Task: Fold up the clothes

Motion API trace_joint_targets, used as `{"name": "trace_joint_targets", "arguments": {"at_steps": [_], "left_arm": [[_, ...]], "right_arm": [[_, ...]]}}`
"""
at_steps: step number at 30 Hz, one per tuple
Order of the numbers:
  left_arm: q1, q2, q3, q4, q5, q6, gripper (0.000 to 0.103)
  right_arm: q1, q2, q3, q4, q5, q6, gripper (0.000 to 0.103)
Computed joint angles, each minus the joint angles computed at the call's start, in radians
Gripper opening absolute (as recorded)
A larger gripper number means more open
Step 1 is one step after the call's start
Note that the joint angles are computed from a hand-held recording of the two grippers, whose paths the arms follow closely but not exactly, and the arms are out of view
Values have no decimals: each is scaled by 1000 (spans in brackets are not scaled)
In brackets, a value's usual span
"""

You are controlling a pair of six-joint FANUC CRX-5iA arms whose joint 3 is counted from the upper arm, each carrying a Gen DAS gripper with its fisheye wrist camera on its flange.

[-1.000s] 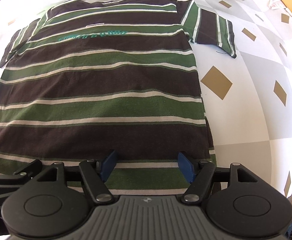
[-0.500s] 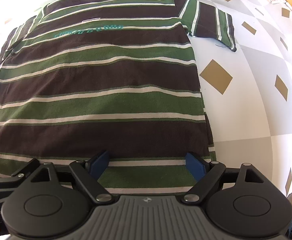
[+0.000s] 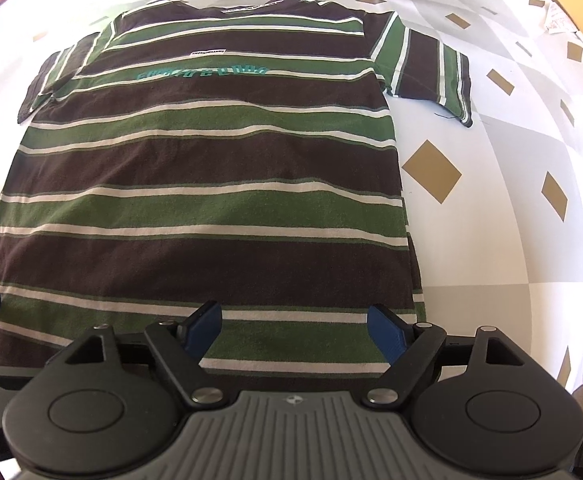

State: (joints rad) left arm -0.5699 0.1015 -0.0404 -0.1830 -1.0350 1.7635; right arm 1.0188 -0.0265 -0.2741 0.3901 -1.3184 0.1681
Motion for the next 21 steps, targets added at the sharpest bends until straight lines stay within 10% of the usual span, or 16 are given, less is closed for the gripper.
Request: {"name": "trace_joint_targets", "arguments": {"at_steps": [21], "left_arm": [[23, -79, -84, 114, -7, -31, 103]], "right_arm": [[86, -60, -26, -33, -42, -141, 80]]}}
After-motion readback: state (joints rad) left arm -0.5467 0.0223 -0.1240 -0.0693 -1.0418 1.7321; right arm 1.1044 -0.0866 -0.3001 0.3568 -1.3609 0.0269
